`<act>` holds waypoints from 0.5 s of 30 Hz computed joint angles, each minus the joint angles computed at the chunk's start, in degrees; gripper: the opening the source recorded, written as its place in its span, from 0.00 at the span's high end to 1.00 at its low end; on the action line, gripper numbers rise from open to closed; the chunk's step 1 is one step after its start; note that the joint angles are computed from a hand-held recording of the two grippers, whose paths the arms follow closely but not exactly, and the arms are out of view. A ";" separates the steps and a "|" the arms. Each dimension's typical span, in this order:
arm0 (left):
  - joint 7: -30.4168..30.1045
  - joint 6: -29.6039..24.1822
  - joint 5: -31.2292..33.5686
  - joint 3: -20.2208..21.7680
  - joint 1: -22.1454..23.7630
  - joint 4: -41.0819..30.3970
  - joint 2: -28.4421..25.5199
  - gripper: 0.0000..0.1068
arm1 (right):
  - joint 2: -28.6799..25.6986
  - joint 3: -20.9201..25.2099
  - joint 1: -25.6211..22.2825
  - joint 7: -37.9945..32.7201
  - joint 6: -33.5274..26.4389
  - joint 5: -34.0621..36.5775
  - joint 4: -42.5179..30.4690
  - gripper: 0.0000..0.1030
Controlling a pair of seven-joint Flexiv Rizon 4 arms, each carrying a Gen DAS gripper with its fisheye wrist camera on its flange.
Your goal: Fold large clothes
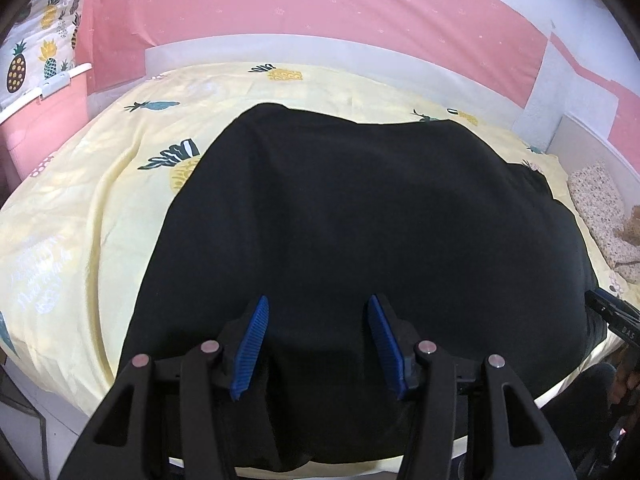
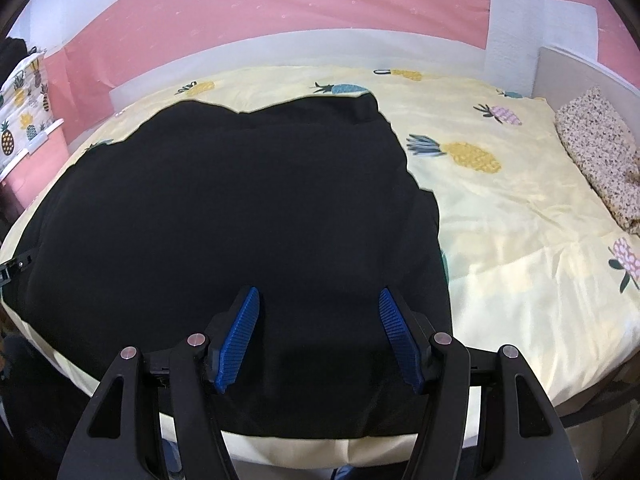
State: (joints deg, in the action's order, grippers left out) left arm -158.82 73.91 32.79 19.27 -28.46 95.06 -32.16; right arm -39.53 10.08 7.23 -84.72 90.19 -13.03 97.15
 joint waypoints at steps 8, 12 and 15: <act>8.43 -1.75 -2.62 -2.74 4.28 -6.80 -2.28 0.49 | -4.07 2.92 -0.42 -1.46 -4.27 0.45 -10.00 0.39; 12.98 -3.37 -6.31 -3.94 7.37 -9.83 -5.16 0.48 | -8.50 3.44 -0.33 -2.84 -9.39 1.12 -17.69 0.39; 14.49 -0.78 -10.00 -5.03 9.89 -8.21 -5.54 0.49 | -9.74 5.20 -1.53 -4.47 -13.82 3.73 -21.33 0.39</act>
